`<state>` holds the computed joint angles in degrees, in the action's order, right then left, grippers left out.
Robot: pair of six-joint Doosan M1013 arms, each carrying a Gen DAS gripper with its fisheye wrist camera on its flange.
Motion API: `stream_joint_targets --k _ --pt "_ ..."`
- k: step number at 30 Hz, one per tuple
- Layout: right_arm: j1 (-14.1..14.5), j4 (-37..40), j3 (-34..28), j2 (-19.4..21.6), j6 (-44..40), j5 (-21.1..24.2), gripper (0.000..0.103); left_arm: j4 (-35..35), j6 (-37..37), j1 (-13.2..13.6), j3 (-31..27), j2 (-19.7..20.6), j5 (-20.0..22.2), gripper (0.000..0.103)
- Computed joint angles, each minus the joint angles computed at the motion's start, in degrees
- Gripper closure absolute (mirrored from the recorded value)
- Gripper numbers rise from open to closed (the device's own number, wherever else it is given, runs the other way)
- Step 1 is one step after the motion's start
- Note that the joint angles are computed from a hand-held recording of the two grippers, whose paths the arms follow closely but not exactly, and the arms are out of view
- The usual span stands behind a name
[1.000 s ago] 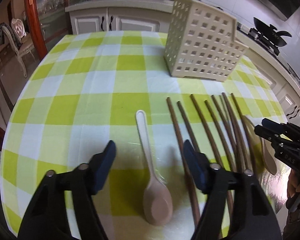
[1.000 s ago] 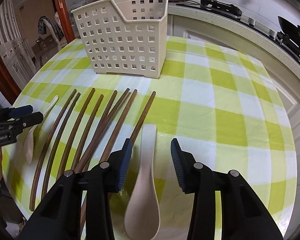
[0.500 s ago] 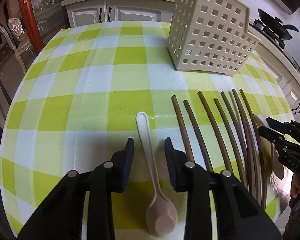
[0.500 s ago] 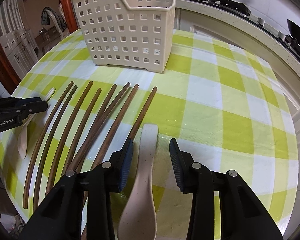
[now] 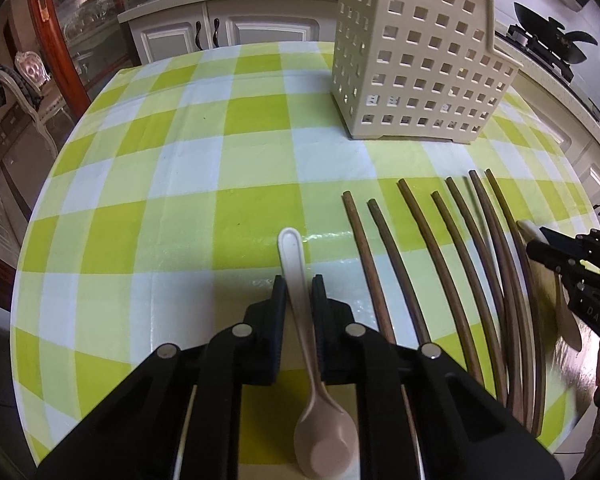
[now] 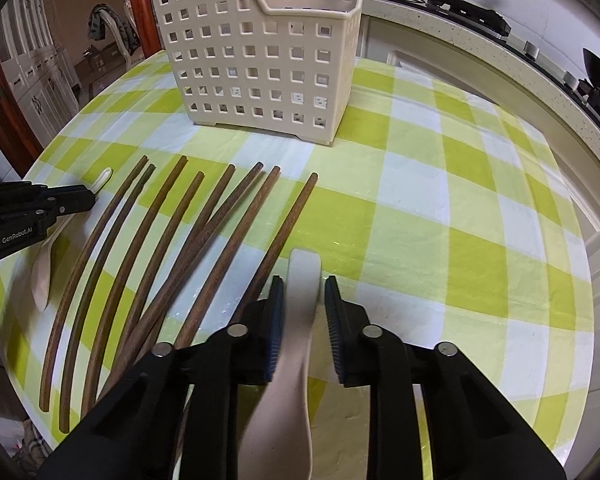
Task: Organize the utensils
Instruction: 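Close the right gripper on its spoon handle while the left gripper closes on the other spoon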
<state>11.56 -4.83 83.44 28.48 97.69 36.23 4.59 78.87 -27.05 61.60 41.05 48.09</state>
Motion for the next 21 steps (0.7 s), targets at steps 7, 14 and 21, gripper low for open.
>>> stream_joint_targets --k 7,14,21 --pt "-0.3 0.0 0.8 -0.6 0.6 -1.3 0.085 -0.6 0.8 0.0 0.2 -0.1 -0.2 0.092" --pt "-0.3 -0.8 2.4 -2.3 1.9 -3.6 0.085 -0.7 0.5 -0.2 2.7 -2.3 -4.0 0.092" --pt "0.2 -2.8 4.2 -4.8 3.8 -6.8 0.085 -0.4 -0.1 -0.6 7.2 -6.3 -10.0 0.092"
